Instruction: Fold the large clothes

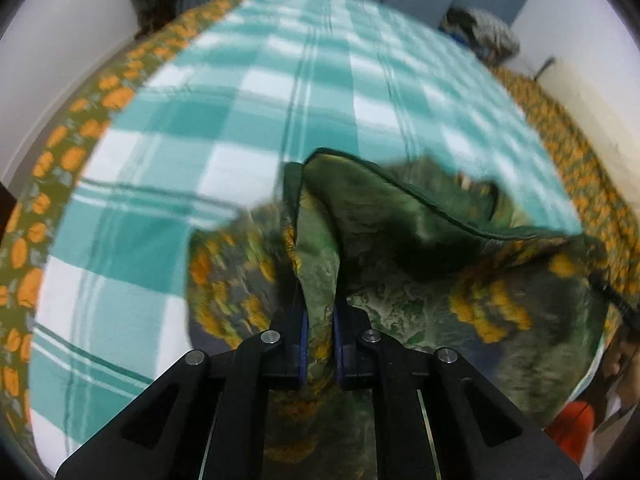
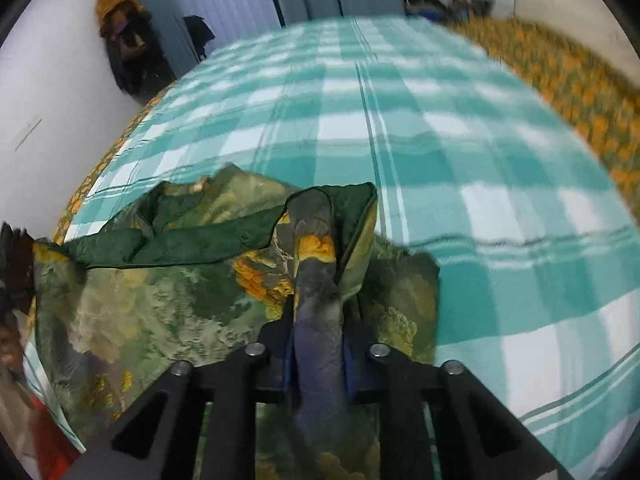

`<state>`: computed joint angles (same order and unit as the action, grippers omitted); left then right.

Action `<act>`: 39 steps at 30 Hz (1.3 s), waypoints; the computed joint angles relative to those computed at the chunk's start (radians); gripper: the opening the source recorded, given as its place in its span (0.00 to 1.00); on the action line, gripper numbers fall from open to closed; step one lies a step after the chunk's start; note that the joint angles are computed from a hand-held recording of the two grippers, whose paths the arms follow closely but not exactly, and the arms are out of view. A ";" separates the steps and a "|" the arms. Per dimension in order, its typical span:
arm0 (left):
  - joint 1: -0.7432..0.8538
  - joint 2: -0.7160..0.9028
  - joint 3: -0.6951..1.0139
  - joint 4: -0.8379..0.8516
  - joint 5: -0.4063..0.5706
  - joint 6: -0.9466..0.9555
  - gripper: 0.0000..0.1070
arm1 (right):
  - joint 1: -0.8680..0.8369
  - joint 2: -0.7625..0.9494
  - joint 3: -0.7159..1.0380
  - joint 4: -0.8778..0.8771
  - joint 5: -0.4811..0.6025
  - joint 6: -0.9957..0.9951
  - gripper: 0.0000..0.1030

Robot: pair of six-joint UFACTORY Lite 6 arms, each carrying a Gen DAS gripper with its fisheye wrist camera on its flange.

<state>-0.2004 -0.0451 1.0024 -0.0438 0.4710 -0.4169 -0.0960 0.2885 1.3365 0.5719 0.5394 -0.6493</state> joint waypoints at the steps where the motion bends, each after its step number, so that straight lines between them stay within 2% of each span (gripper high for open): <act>1: 0.006 -0.015 0.016 0.018 0.008 -0.016 0.07 | 0.005 -0.024 0.013 -0.001 -0.012 0.000 0.14; 5: -0.003 -0.027 0.137 0.226 0.019 -0.215 0.07 | 0.034 -0.009 0.166 -0.010 -0.060 0.048 0.13; 8: -0.064 0.035 0.192 0.540 0.010 -0.518 0.07 | 0.055 0.070 0.308 -0.001 -0.097 0.071 0.13; 10: -0.114 0.108 0.203 0.749 0.047 -0.692 0.07 | 0.078 0.131 0.359 -0.073 -0.151 0.112 0.13; 13: -0.141 0.238 0.128 1.018 0.033 -0.992 0.07 | 0.091 0.268 0.393 -0.254 -0.198 0.274 0.13; 15: -0.126 0.307 0.038 1.151 -0.033 -1.177 0.07 | 0.080 0.330 0.358 -0.292 -0.225 0.314 0.13; 17: -0.121 0.322 -0.048 1.335 -0.089 -1.386 0.09 | 0.057 0.367 0.294 -0.200 -0.252 0.233 0.13; 19: -0.155 0.330 -0.104 1.523 -0.063 -1.596 0.10 | 0.039 0.388 0.226 -0.011 -0.287 0.054 0.13; 21: -0.167 0.342 -0.121 1.615 -0.046 -1.703 0.11 | 0.051 0.387 0.173 0.094 -0.335 -0.037 0.14; 25: -0.157 0.368 -0.119 1.703 -0.061 -1.809 0.13 | 0.061 0.406 0.138 0.232 -0.394 -0.160 0.17; 26: -0.160 0.374 -0.119 1.719 -0.055 -1.827 0.13 | 0.063 0.411 0.144 0.222 -0.393 -0.147 0.17; 28: -0.159 0.383 -0.112 1.716 -0.050 -1.819 0.13 | 0.059 0.417 0.145 0.294 -0.392 -0.213 0.18; 33: -0.166 0.384 -0.105 1.685 -0.052 -1.785 0.14 | 0.054 0.431 0.163 0.334 -0.377 -0.245 0.18; 36: -0.175 0.342 -0.108 1.567 -0.048 -1.663 0.22 | 0.046 0.419 0.156 0.362 -0.366 -0.271 0.19; 39: -0.176 0.231 -0.145 1.381 -0.049 -1.472 0.45 | 0.018 0.388 0.146 0.346 -0.313 -0.247 0.20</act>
<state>-0.3768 0.1859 0.8571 1.3372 0.4218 -1.8889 -0.0776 0.6768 1.4828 0.9175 0.2266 -0.8964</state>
